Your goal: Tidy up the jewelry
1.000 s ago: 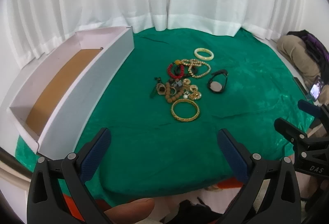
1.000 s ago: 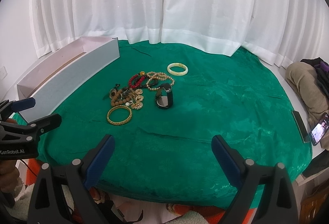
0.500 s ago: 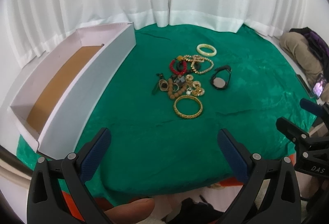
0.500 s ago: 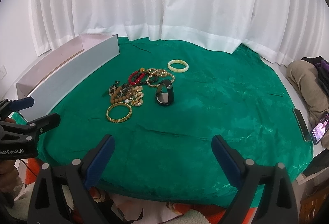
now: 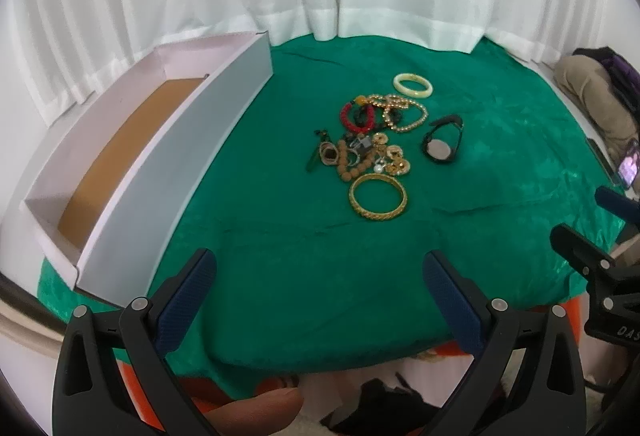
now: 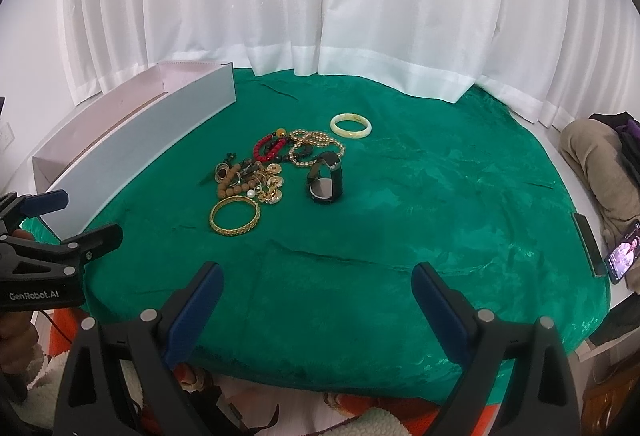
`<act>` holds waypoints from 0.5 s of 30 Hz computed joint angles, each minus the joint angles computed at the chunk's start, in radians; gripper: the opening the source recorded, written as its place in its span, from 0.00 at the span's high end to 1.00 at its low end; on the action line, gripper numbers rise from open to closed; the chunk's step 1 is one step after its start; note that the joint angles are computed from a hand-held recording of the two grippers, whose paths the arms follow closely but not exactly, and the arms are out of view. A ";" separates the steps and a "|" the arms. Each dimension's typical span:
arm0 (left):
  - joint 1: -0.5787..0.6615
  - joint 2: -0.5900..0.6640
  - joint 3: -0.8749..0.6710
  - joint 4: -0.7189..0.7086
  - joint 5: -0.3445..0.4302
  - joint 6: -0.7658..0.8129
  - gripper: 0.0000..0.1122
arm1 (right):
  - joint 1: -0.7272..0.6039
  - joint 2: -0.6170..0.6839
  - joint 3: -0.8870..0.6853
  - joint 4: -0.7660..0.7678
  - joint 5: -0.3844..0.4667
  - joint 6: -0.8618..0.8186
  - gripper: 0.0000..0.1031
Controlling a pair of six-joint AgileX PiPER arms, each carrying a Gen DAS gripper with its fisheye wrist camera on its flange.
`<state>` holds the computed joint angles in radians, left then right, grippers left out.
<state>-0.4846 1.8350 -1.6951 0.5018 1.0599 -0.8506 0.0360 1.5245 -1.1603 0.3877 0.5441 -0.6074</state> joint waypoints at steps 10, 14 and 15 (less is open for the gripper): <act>-0.012 0.031 -0.012 -0.002 -0.039 0.069 0.08 | -0.003 0.010 0.000 0.013 0.006 -0.020 0.06; -0.004 0.092 -0.054 0.003 0.008 0.094 0.08 | -0.011 0.013 -0.001 0.030 0.008 -0.034 0.06; 0.011 0.104 -0.065 -0.028 0.017 0.106 0.09 | -0.015 0.014 0.001 0.037 0.008 -0.041 0.06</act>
<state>-0.4738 1.9390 -1.7605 0.4739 1.0767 -0.7447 0.0207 1.5386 -1.1596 0.4250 0.5518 -0.6481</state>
